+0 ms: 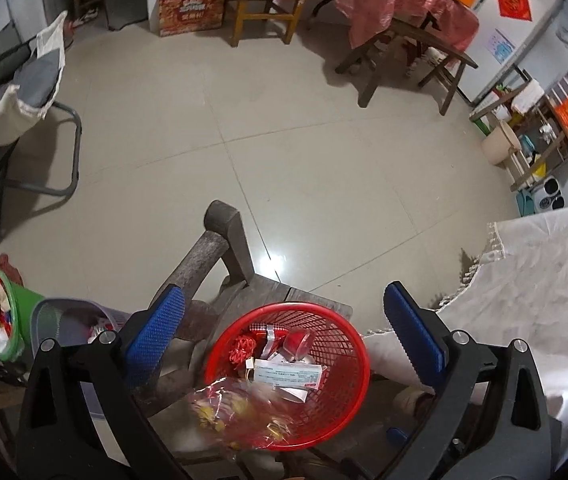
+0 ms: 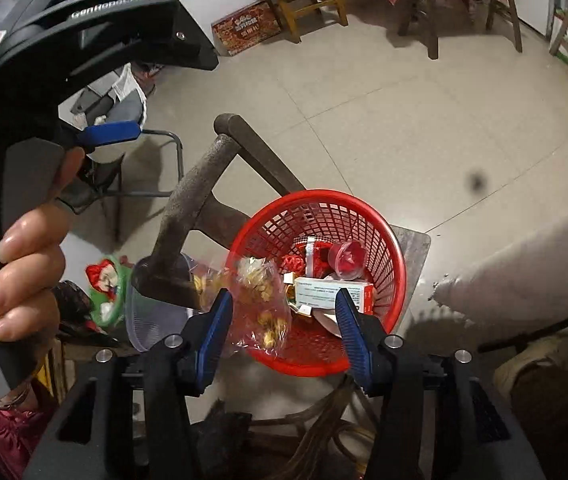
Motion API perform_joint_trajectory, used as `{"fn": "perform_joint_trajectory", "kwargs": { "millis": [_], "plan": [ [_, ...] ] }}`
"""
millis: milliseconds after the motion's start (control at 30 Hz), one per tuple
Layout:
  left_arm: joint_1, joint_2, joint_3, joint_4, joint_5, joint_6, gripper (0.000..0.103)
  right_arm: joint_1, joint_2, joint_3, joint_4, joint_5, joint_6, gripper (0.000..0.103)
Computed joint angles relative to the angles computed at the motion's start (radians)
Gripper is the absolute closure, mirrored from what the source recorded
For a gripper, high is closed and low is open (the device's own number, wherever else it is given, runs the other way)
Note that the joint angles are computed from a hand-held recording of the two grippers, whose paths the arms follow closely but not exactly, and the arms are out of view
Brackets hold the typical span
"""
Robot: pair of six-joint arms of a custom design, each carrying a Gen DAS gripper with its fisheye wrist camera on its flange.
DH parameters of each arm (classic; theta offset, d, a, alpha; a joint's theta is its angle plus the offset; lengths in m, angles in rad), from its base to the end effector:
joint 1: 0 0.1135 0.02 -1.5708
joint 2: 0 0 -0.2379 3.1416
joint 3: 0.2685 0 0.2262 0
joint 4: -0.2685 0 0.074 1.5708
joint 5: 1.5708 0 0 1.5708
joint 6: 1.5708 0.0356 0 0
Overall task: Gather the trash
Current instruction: 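Release the jelly cup from the left tool into the basket while the right drops the bag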
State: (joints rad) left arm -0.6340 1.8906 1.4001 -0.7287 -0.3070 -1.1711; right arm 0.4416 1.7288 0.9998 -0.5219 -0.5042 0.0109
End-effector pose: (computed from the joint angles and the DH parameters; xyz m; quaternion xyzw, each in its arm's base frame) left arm 0.2905 -0.2002 0.1882 -0.2839 0.9310 -0.0424 0.2253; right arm 0.2577 0.1408 0.1481 -0.2431 0.9255 0.2746 0.0951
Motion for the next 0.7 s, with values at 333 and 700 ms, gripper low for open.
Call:
{"fn": "perform_joint_trajectory", "kwargs": {
  "millis": [333,700],
  "plan": [
    [-0.043,0.041,0.064,-0.004,-0.023,0.014,0.007,-0.187,-0.249,-0.071,-0.088,-0.009,-0.114,0.049],
    [-0.101,0.116,0.195,-0.052,-0.038,0.055,0.007,-0.584,-0.500,-0.041,-0.288,-0.123,-0.286,0.039]
  ]
}}
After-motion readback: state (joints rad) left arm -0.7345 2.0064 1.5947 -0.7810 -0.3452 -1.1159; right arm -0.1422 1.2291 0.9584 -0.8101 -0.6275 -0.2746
